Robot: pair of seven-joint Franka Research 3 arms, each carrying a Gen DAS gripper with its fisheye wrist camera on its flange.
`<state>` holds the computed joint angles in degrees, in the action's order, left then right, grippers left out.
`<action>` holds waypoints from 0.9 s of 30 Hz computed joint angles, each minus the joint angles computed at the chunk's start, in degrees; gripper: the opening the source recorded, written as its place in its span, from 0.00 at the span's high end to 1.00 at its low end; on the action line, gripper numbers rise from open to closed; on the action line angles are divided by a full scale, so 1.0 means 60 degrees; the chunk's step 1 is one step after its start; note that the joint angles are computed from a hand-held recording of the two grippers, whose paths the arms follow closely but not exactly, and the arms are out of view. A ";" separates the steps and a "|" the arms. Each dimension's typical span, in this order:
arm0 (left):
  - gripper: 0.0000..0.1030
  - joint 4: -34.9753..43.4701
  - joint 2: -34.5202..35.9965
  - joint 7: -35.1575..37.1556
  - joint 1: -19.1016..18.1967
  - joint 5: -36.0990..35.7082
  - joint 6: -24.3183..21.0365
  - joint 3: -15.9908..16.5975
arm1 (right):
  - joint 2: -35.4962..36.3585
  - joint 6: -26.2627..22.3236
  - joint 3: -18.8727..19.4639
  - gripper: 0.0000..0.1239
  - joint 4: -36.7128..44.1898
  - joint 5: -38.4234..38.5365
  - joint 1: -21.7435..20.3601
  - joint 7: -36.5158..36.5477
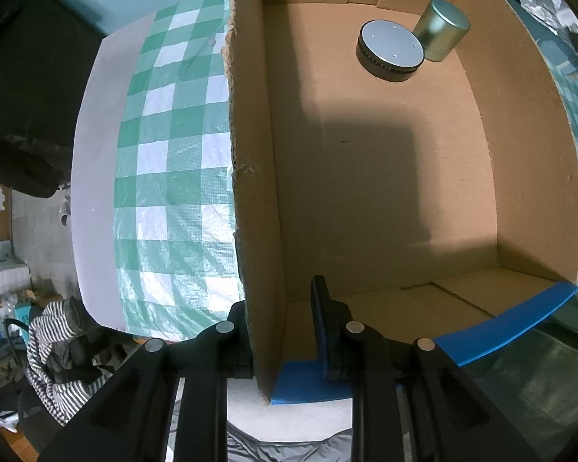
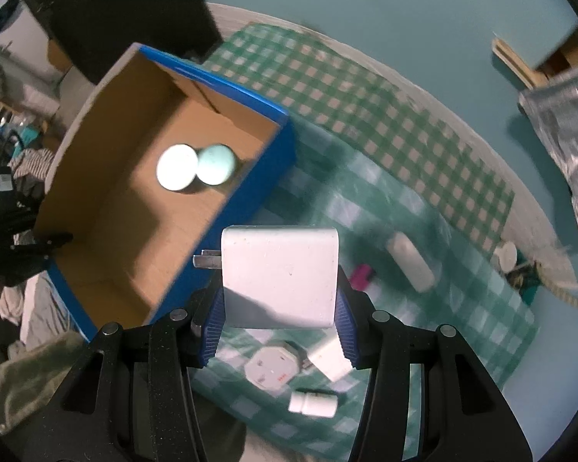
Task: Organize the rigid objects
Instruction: 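Carry the white charger block over the box with the right tool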
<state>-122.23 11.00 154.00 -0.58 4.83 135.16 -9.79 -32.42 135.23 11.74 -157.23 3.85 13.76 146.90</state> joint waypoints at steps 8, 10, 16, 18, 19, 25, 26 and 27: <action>0.79 0.0039 0.0050 0.0132 0.0022 -0.0035 -0.0010 -0.0015 | 0.1773 0.0252 -0.0137 0.60 0.1382 -0.0518 -0.0032 -0.0677; 0.79 0.0021 0.0050 0.0132 0.0018 -0.0025 0.0019 -0.0018 | 0.2256 0.0316 -0.0199 0.60 0.1695 -0.0613 0.0026 -0.0889; 0.79 0.0025 0.0060 0.0103 0.0011 -0.0029 0.0015 -0.0024 | 0.3361 0.0357 -0.0422 0.60 0.2438 -0.0692 0.0293 -0.1405; 0.79 0.0042 0.0073 0.0087 0.0009 -0.0036 -0.0012 -0.0025 | 0.3594 0.0375 -0.0504 0.60 0.2578 -0.0652 0.0378 -0.1559; 0.79 0.0062 0.0084 0.0090 0.0012 -0.0041 -0.0032 -0.0025 | 0.3709 0.0400 -0.0548 0.60 0.2634 -0.0604 0.0417 -0.1649; 0.79 0.0107 0.0147 0.0020 -0.0003 0.0043 0.0000 -0.0029 | 0.4192 0.0400 -0.0693 0.60 0.2913 -0.0542 0.0569 -0.1948; 0.79 0.0107 0.0147 0.0019 -0.0001 0.0044 0.0000 -0.0031 | 0.4247 0.0417 -0.0709 0.60 0.2940 -0.0542 0.0590 -0.1989; 0.79 0.0112 0.0154 0.0017 0.0002 0.0035 0.0003 -0.0034 | 0.4299 0.0451 -0.0726 0.60 0.2959 -0.0522 0.0611 -0.2044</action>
